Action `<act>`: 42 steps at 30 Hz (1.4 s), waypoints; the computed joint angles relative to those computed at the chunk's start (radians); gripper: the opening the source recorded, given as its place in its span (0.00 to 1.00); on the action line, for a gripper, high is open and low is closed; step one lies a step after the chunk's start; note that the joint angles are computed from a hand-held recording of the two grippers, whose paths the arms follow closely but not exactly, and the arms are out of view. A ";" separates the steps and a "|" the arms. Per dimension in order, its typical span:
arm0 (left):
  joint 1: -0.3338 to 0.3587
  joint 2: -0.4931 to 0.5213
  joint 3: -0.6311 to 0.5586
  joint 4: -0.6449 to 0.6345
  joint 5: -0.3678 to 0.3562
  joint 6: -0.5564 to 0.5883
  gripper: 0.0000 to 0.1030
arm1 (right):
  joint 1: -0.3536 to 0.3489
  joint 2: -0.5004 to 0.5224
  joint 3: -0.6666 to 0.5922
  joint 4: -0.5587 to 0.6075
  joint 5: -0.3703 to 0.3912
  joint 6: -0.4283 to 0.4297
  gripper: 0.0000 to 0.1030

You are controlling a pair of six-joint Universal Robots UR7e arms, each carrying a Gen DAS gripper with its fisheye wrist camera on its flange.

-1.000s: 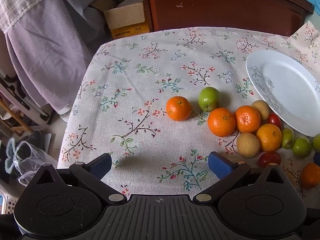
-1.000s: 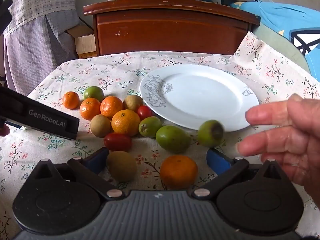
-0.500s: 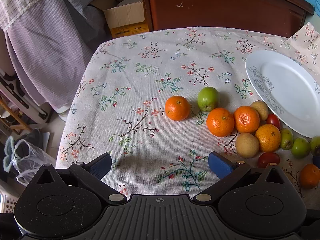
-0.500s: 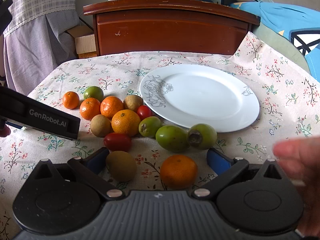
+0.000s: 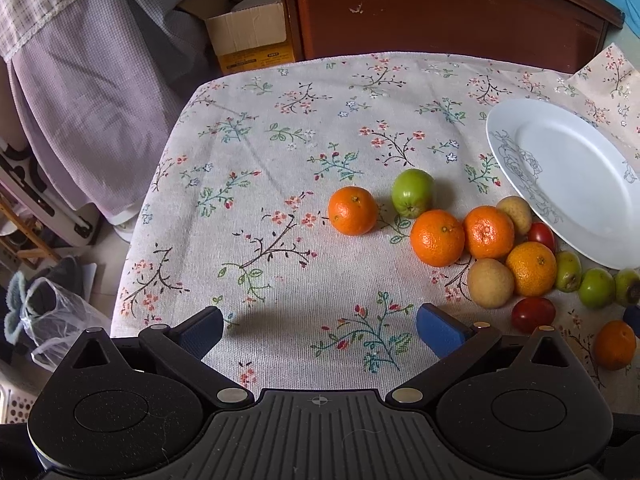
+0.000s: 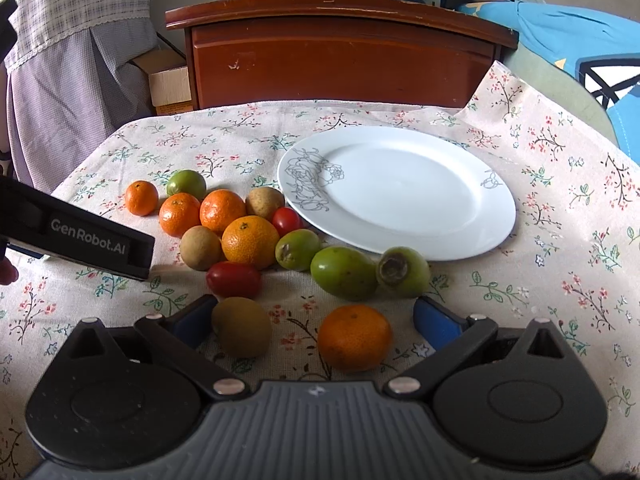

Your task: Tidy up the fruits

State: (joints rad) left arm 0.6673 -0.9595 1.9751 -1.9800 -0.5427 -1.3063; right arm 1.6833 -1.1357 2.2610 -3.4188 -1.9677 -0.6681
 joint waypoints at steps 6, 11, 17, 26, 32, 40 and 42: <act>-0.025 0.000 0.024 -0.023 -0.013 0.031 1.00 | 0.000 -0.099 0.021 0.165 -0.008 -0.019 0.99; -0.049 -0.003 0.043 -0.015 -0.024 0.032 1.00 | 0.020 -0.135 0.044 0.204 -0.052 0.023 0.99; -0.079 -0.015 0.059 0.000 -0.051 0.029 1.00 | 0.069 -0.172 0.046 0.270 -0.153 0.077 0.99; -0.147 -0.050 0.089 0.007 -0.047 0.020 1.00 | 0.132 -0.174 0.030 0.189 -0.309 0.106 0.99; -0.153 -0.080 0.074 0.019 -0.064 0.008 1.00 | 0.162 -0.177 -0.004 0.267 -0.381 0.158 0.99; -0.142 -0.113 0.016 0.068 -0.059 0.025 1.00 | 0.174 -0.204 -0.112 0.572 -0.385 0.358 0.99; -0.132 -0.105 -0.007 0.073 -0.056 0.047 1.00 | 0.167 -0.206 -0.140 0.643 -0.372 0.406 0.99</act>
State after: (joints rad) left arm 0.5356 -1.0642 1.9683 -1.9074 -0.5989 -1.2597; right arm 1.8506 -1.3418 2.1210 -2.7761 -2.3393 -0.2617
